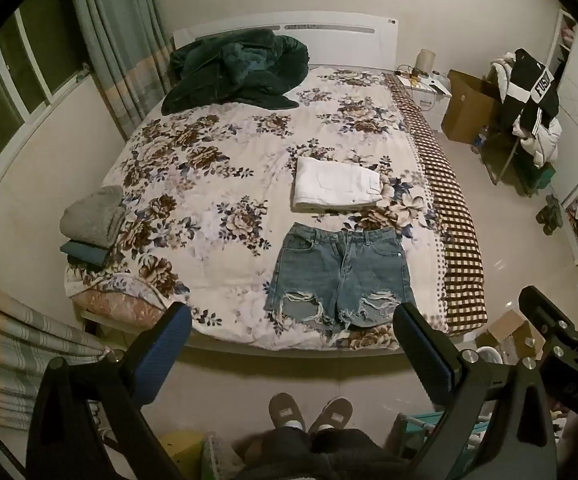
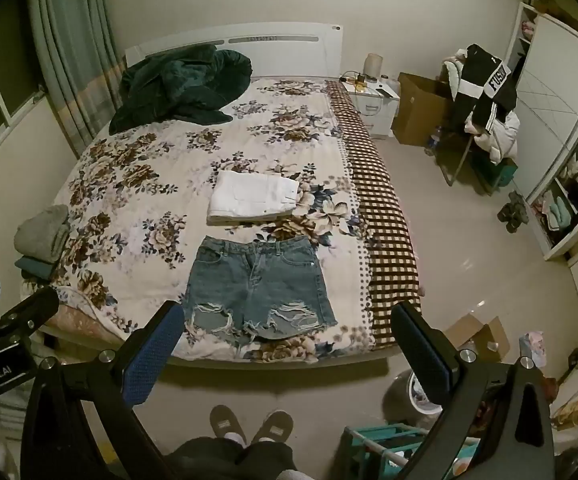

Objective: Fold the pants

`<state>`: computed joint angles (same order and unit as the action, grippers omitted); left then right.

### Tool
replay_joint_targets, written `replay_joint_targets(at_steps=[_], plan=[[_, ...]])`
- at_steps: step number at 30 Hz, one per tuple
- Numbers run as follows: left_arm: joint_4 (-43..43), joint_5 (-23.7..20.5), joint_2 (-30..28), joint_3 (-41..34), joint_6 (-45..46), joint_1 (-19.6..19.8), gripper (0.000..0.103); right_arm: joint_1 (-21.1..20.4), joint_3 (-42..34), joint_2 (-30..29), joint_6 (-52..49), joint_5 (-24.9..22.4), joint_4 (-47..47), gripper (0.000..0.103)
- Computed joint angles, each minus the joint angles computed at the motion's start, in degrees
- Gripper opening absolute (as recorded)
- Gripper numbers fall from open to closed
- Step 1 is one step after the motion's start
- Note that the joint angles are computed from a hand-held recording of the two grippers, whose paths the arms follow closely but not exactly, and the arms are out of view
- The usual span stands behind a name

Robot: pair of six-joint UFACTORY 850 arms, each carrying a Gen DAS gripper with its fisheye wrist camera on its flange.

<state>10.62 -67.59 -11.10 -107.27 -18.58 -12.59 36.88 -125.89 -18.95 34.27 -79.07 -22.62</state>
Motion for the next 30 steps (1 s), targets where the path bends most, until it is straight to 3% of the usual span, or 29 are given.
replay_joint_targets(at_steps=[30], plan=[[0.5,0.6,0.3,0.9,-0.1,-0.1,0.103,-0.2,-1.6,-1.0,-0.8,-1.5,0.0,0.103]])
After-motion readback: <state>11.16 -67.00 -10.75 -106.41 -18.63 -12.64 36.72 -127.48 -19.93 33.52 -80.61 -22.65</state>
